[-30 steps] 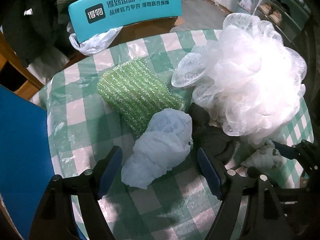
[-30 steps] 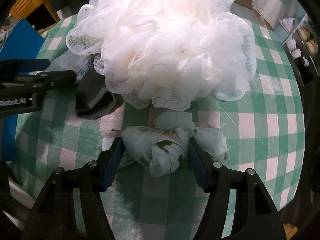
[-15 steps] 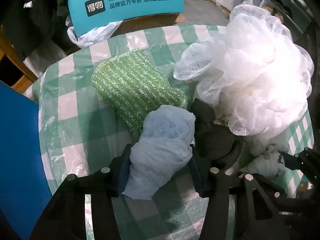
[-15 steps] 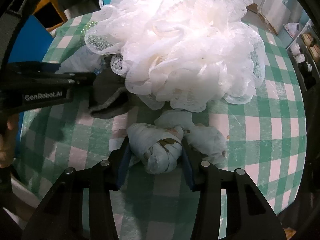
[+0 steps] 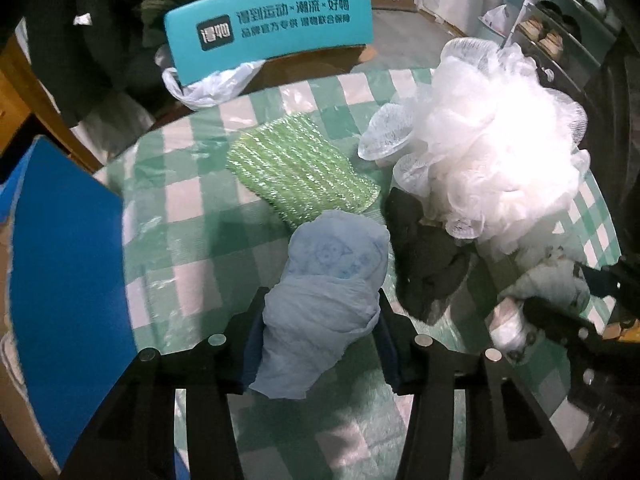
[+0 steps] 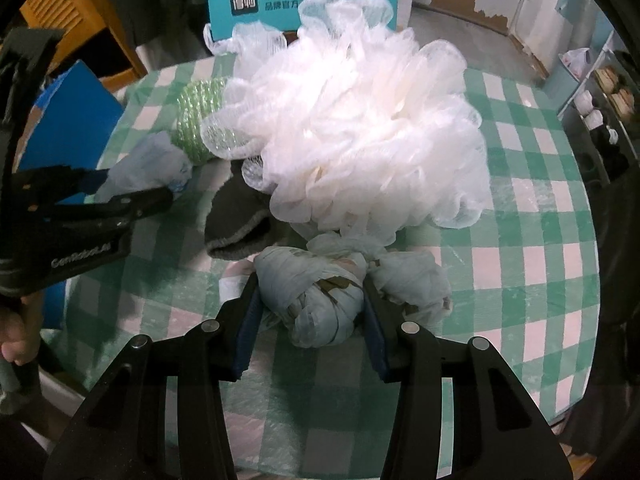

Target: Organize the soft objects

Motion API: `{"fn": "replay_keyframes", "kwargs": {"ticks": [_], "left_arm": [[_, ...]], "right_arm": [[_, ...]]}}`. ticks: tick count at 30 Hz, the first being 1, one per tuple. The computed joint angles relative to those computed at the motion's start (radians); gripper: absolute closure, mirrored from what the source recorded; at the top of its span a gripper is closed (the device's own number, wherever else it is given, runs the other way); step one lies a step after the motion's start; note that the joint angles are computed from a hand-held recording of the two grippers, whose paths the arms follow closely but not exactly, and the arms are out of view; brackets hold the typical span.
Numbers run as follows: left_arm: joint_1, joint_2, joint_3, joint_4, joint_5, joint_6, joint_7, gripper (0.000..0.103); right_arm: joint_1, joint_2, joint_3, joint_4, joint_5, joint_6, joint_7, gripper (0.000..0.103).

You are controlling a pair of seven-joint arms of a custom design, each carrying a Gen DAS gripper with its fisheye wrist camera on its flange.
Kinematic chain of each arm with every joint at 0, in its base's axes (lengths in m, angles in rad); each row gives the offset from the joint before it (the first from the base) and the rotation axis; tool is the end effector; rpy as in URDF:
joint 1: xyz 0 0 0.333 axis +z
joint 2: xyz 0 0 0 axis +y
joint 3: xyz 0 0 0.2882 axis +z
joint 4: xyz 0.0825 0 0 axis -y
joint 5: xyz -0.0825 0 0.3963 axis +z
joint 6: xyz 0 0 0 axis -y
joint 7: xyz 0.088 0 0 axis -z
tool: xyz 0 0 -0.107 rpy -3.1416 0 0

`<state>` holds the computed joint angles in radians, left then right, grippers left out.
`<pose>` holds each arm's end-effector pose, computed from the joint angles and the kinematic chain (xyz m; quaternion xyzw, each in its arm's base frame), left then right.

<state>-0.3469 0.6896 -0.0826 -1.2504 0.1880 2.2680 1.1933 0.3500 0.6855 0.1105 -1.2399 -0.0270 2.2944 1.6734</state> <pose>0.7033 -0.2992 0.3652 -0.6529 0.7373 -0.1311 0.1137 0.6971 0.3204 0.3777 -0.8005 0.5696 -0.0716 0.1721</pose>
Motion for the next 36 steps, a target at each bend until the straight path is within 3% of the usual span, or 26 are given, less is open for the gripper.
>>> {"fn": "replay_keyframes", "kwargs": {"ticks": [19,36], "left_arm": [[-0.001,-0.244,-0.007,-0.257,0.095,0.068,-0.072,0.054],[0.040,-0.382,-0.034,-0.395,0.142,0.117,-0.123,0.054]], "right_arm": [[-0.017,-0.164,0.014,-0.160,0.013,0.132,-0.011,0.057],[0.006,-0.193,0.025,-0.154,0.012,0.170,-0.018,0.058]]}}
